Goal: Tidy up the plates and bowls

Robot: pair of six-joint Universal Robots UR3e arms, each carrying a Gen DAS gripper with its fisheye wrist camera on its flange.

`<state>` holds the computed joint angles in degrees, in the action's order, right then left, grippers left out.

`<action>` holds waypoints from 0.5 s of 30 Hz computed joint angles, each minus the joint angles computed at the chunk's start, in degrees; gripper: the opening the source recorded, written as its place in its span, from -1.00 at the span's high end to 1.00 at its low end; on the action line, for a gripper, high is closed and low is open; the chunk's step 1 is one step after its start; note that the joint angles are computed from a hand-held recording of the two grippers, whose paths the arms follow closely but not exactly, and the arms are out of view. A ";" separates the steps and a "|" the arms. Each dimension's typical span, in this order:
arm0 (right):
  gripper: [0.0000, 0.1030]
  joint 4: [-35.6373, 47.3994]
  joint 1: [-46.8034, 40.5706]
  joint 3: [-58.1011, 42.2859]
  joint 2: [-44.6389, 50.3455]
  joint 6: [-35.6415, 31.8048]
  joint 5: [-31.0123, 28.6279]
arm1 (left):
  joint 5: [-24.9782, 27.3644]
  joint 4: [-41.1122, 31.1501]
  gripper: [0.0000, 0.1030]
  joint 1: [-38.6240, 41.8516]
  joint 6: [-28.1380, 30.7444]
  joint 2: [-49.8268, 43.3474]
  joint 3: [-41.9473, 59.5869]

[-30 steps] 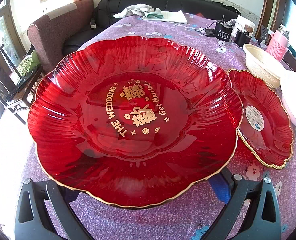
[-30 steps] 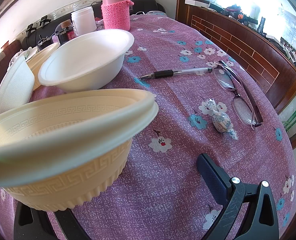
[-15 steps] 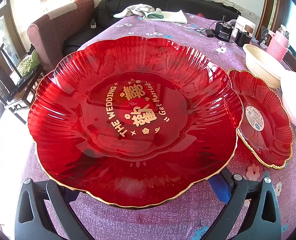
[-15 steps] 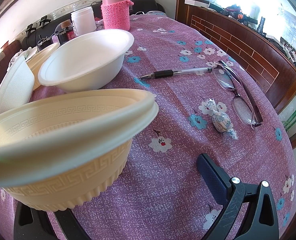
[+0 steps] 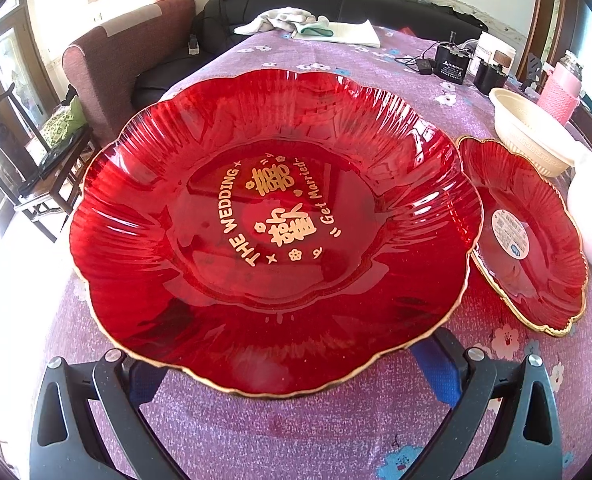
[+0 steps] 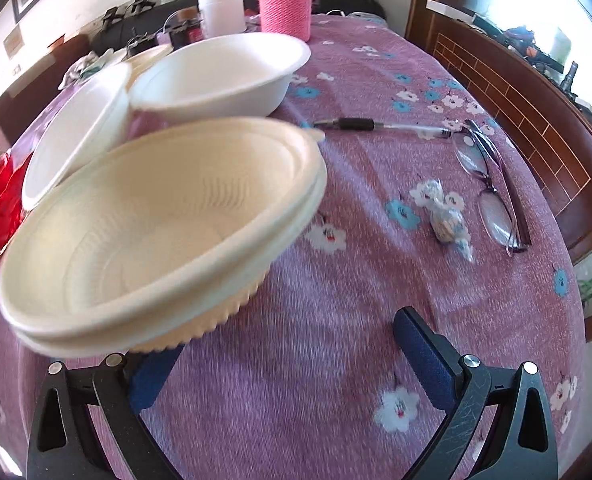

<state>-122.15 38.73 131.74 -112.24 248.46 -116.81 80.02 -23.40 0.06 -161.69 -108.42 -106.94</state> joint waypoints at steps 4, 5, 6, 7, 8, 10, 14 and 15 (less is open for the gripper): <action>-0.99 2.48 1.62 -0.44 -1.12 0.11 1.27 | 0.19 -1.60 -1.00 0.27 0.46 1.20 -0.54; -0.99 3.09 1.86 -0.53 -1.37 0.10 1.43 | 0.51 -2.09 -1.00 0.20 0.53 1.65 -0.70; -0.99 4.28 2.65 -1.01 -1.46 0.67 1.42 | 0.74 -2.28 -1.00 0.17 0.84 2.42 -1.39; -0.99 5.90 3.88 -1.99 -0.85 1.78 1.00 | 0.44 -2.16 -1.00 0.28 1.47 3.29 -2.48; -0.99 8.50 5.10 -3.40 -0.30 2.91 0.42 | -0.01 -1.69 -1.00 0.40 2.30 4.26 -3.83; -0.99 14.73 8.42 -7.35 1.31 5.53 -1.48 | -1.30 1.26 -1.00 1.05 4.22 7.72 -8.58; -0.99 27.97 14.95 -16.02 5.13 11.21 -5.06 | -8.55 4.30 -1.00 4.78 7.78 15.36 -17.64; -0.99 32.18 16.70 -18.87 6.54 13.10 -5.98 | -10.11 5.65 -1.00 5.58 8.69 16.89 -19.94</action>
<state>-89.97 55.43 112.88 -105.69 261.57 -122.79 69.91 -17.75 5.64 -153.00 -91.53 -126.89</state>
